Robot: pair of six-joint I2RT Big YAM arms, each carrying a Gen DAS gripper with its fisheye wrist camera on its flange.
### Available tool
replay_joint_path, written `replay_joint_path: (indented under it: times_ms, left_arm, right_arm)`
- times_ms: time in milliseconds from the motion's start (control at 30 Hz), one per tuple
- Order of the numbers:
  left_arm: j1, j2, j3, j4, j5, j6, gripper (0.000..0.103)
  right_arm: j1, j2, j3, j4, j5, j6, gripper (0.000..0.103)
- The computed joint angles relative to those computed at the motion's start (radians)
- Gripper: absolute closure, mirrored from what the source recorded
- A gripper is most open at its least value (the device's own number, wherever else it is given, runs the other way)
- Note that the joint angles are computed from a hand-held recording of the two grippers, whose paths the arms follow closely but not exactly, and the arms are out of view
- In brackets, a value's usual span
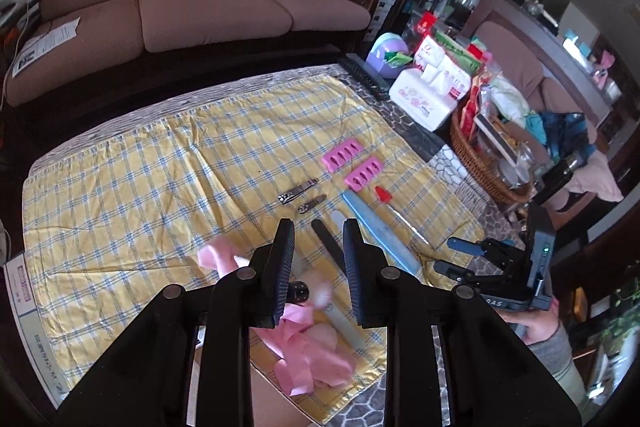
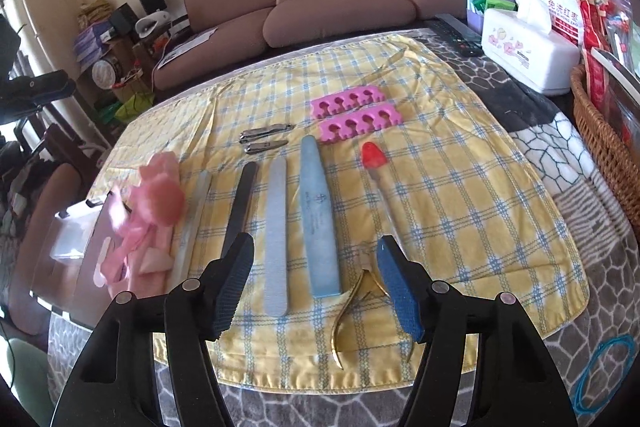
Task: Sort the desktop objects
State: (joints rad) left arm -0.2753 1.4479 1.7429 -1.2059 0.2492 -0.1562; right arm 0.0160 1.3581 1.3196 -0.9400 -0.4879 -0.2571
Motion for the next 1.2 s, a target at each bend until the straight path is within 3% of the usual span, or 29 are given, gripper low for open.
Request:
replay_joint_path:
  times_ms: [100, 167, 233, 367, 567, 900, 1033, 1200]
  left_arm:
    - [-0.037, 0.025, -0.004, -0.020, -0.085, 0.050, 0.079]
    - [-0.077, 0.052, -0.012, -0.033, -0.153, 0.109, 0.066]
    - [-0.128, 0.089, -0.016, -0.058, -0.245, 0.182, 0.062]
    - [-0.199, 0.174, -0.019, -0.104, -0.384, 0.285, 0.062]
    - [-0.224, 0.255, -0.027, -0.139, -0.460, 0.359, 0.068]
    - [-0.198, 0.236, -0.051, -0.176, -0.348, 0.494, 0.067]
    - [-0.191, 0.238, -0.048, -0.197, -0.335, 0.566, 0.055]
    - [-0.197, 0.259, -0.049, -0.241, -0.309, 0.620, 0.055]
  right_arm:
    - [0.022, -0.005, -0.003, -0.011, 0.005, -0.015, 0.036]
    - [0.030, -0.009, -0.006, -0.013, 0.007, -0.023, 0.036]
    - [0.035, -0.013, -0.009, -0.014, 0.000, -0.030, 0.036]
    - [0.049, -0.017, -0.012, -0.025, -0.003, -0.054, 0.036]
    - [0.067, -0.005, -0.007, -0.050, -0.004, -0.081, 0.036]
    - [0.081, -0.013, -0.018, -0.067, -0.013, -0.112, 0.036]
    - [0.074, -0.014, -0.019, -0.071, -0.026, -0.109, 0.036]
    - [0.071, -0.002, -0.013, -0.078, -0.023, -0.110, 0.036]
